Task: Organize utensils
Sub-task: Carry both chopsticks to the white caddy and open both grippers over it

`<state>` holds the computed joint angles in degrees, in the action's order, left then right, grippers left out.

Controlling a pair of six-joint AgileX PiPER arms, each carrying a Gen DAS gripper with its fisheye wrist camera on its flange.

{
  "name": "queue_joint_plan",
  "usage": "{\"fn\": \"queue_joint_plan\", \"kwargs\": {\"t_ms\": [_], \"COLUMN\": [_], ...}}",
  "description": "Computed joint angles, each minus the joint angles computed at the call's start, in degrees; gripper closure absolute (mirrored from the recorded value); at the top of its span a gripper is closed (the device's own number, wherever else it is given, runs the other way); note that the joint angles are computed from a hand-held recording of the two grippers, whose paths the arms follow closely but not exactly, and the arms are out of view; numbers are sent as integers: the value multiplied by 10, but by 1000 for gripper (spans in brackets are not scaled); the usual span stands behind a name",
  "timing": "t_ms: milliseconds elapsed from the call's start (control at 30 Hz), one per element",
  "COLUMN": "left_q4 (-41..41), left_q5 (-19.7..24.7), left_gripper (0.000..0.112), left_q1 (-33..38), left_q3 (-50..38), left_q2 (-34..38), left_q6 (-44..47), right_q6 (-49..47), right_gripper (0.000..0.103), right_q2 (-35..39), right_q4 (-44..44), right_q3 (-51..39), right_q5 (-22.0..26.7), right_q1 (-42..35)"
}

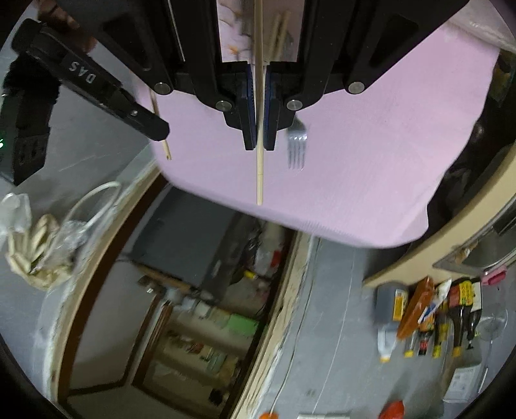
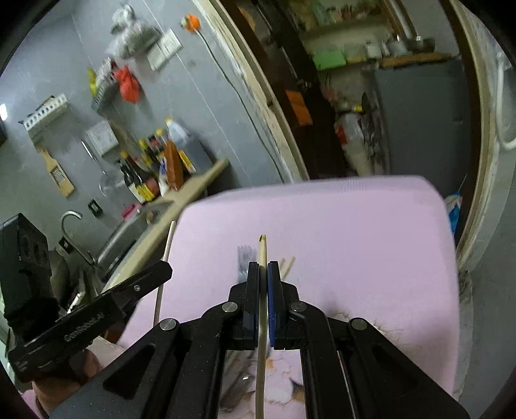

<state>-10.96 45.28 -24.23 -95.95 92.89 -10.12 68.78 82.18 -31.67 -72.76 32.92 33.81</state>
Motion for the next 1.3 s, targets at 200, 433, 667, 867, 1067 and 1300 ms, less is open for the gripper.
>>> {"fn": "queue_joint_plan", "kwargs": {"t_ms": [200, 433, 667, 867, 1067, 1300], "left_q4": [-74, -188, -298, -434, -576, -691], "left_q5": [58, 130, 185, 177, 153, 118], "left_gripper": [107, 107, 107, 107, 107, 107], "left_q1": [60, 189, 361, 501, 564, 584], "left_q3": [-42, -93, -130, -69, 49, 164], "left_q2": [-44, -76, -76, -79, -97, -125], "left_q6": [69, 171, 278, 403, 527, 653], "right_q6": [82, 121, 225, 348, 413, 434], "right_gripper": [99, 99, 99, 99, 99, 99], "right_q2": [5, 89, 212, 301, 370, 400], "right_q4": [-114, -218, -348, -488, -567, -605], "right_q3": [-93, -263, -405, -463, -497, -500], "right_q5": [102, 192, 205, 241, 294, 343], "right_q1": [95, 202, 265, 310, 338, 355]}}
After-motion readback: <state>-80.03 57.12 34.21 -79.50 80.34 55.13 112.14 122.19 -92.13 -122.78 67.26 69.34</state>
